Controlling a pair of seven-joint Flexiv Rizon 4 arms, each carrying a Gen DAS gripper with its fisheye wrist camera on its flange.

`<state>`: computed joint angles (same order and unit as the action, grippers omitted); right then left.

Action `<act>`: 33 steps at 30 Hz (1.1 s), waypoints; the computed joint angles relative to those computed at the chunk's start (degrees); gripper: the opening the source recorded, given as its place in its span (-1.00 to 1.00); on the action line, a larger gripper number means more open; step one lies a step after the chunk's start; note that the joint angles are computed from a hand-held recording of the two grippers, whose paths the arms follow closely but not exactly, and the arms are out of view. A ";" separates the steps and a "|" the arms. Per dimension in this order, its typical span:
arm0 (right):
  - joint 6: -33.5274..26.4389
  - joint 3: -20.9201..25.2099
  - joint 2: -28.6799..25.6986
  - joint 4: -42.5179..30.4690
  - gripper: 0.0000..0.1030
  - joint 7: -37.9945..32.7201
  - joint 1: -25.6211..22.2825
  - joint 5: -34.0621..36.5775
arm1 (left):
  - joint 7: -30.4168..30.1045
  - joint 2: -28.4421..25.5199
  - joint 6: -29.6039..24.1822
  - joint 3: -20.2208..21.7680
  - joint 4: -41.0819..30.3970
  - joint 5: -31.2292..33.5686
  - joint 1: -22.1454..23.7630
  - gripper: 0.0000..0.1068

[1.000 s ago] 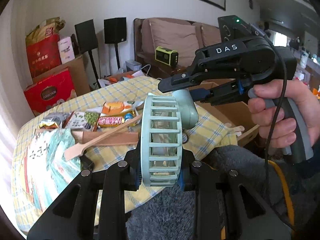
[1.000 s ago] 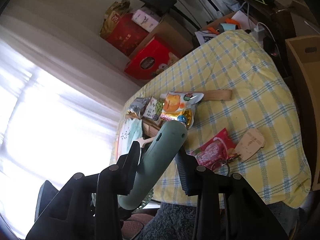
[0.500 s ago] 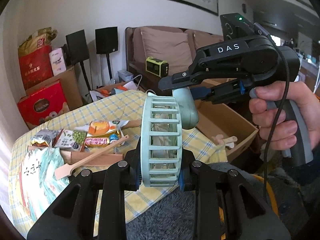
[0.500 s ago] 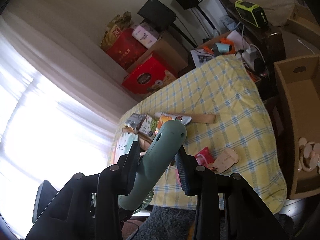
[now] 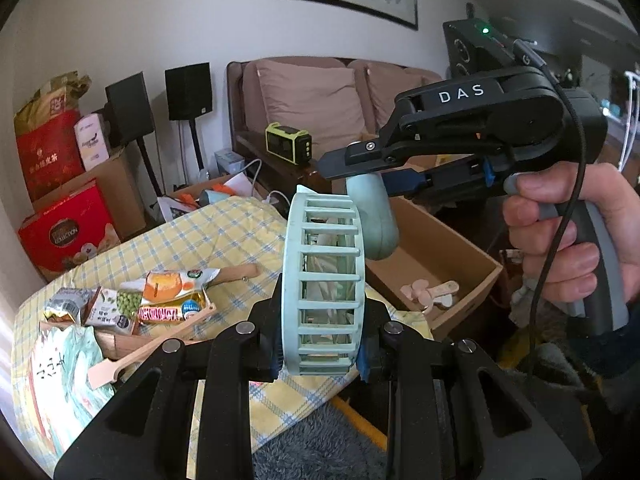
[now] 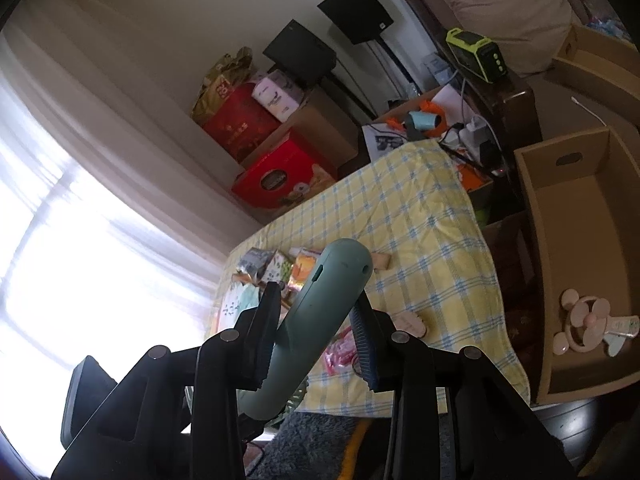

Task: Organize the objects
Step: 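Carry the mint-green desk fan left while the right carries the green handheld fan toward the cardboard box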

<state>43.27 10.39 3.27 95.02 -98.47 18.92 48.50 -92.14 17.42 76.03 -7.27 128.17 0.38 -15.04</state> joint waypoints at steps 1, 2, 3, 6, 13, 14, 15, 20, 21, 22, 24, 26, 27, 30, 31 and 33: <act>0.00 -0.12 0.10 0.00 -0.33 -0.12 -0.09 0.18 | 0.18 -0.21 -0.19 -0.04 -0.40 -0.06 -0.02 -0.54; 0.05 -0.21 0.15 -0.02 -0.33 -0.22 -0.15 0.41 | 0.26 -0.43 -0.23 -0.11 -0.67 -0.08 -0.04 -0.54; 0.09 -0.33 0.24 -0.02 -0.33 -0.30 -0.26 0.59 | 0.33 -0.74 -0.22 -0.26 -1.07 -0.05 -0.06 -0.54; 0.47 -0.68 0.58 0.09 -0.33 -0.21 -0.63 1.11 | 0.54 -1.81 -0.03 -0.53 -2.14 -0.01 -0.18 -0.54; 0.13 -2.11 1.53 0.11 -0.35 -0.68 -1.81 1.80 | -0.71 -4.56 1.32 -1.98 -4.78 1.74 -0.39 -0.54; 0.03 -2.25 1.60 0.14 -0.35 -0.72 -1.96 1.76 | -0.65 -5.02 1.54 -1.94 -5.09 1.65 -0.70 -0.54; -0.10 -2.48 1.67 0.17 -0.35 -0.79 -2.16 1.89 | -0.39 -5.69 1.71 -1.94 -5.59 1.45 -1.08 -0.54; -0.90 -3.85 2.72 0.89 -0.36 -0.87 -3.62 3.25 | -0.72 -7.44 1.40 -2.65 -7.69 2.48 -2.11 -0.54; -0.91 -4.08 3.17 1.18 -0.36 -0.94 -3.94 3.27 | -0.53 -7.81 1.41 -2.65 -8.10 2.43 -2.47 -0.54; -0.89 -4.25 3.46 1.36 -0.36 -1.01 -4.09 3.24 | -0.37 -8.17 1.38 -2.70 -8.55 2.50 -2.76 -0.54; -1.13 -4.72 4.11 1.69 -0.36 -1.21 -4.39 3.24 | -0.36 -8.85 1.26 -2.92 -9.44 3.01 -3.12 -0.54; -1.24 -5.24 4.62 2.02 -0.36 -1.42 -4.66 3.33 | -0.04 -9.52 0.97 -2.89 -10.23 2.84 -3.71 -0.54; -1.08 -5.36 4.91 2.29 -0.36 -1.32 -4.79 3.12 | -0.09 -9.79 0.87 -2.95 -10.52 2.94 -3.95 -0.54; -0.33 -5.76 5.97 3.38 -0.36 -1.16 -5.00 2.95 | 0.03 -10.48 0.47 -3.04 -11.29 3.36 -4.65 -0.54; -0.15 -5.93 6.35 3.81 -0.36 -1.12 -5.06 2.87 | 0.08 -10.71 0.47 -3.07 -11.49 3.59 -4.84 -0.54; -0.37 -6.59 6.85 4.37 -0.36 -1.32 -5.07 3.43 | 0.22 -11.24 0.18 -3.15 -12.03 3.93 -5.18 -0.54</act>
<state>42.90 3.79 10.13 99.39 -99.79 13.85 51.93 -91.92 6.18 76.21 -10.42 116.13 4.32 -20.23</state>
